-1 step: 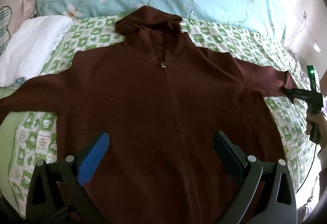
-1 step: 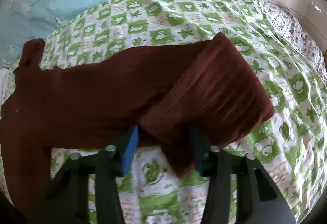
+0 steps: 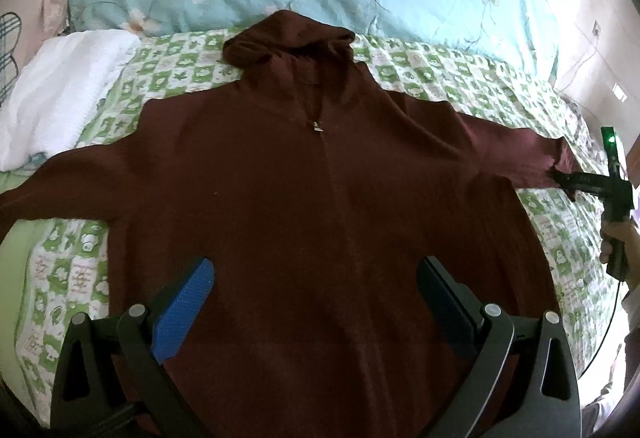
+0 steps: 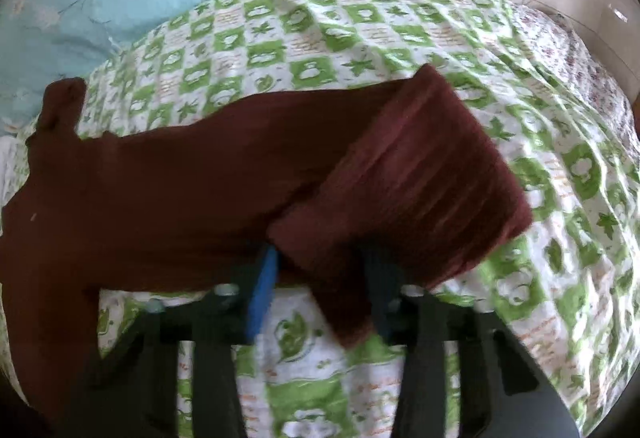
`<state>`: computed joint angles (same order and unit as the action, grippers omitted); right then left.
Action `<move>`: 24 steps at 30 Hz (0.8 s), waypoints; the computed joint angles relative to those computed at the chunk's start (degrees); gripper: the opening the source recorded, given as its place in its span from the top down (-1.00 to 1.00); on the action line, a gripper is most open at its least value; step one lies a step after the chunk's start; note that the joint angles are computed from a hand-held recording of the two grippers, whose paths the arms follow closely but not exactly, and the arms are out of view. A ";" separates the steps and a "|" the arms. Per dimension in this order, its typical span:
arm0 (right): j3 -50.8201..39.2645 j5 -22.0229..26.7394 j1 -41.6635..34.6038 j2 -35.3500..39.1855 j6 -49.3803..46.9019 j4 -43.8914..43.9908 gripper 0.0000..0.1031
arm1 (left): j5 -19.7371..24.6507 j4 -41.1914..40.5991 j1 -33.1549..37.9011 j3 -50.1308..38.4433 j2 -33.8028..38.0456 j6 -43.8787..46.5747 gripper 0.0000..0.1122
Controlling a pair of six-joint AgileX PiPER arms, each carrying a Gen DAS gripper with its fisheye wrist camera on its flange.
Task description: Fold large clothes
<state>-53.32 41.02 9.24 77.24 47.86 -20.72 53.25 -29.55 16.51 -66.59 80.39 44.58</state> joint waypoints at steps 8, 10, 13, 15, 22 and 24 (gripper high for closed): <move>3.44 -10.59 -3.20 -9.64 -11.47 25.97 0.91 | 1.49 -4.40 1.68 0.27 -0.16 4.78 -0.77; 1.04 -13.47 1.01 -8.33 -12.36 30.88 0.91 | 2.73 -5.72 3.28 -0.09 -0.05 5.87 -0.77; -5.00 -19.26 7.83 -1.53 -21.41 44.82 0.91 | 5.38 -8.21 6.41 -1.58 1.27 7.17 -0.77; -11.22 -21.26 12.27 5.38 -27.60 52.95 0.91 | 7.09 -9.34 8.56 -3.06 2.53 7.65 -0.77; -40.45 -18.40 22.27 33.89 -36.58 67.35 0.91 | 12.55 -12.13 16.09 -9.29 8.41 10.12 -0.72; -50.78 -15.40 23.72 41.91 -34.63 67.02 0.91 | 14.04 -11.49 16.90 -11.71 10.88 9.43 -0.67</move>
<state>-104.10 25.62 32.96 119.15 13.23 46.30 67.29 -41.04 33.41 -78.30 91.28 54.02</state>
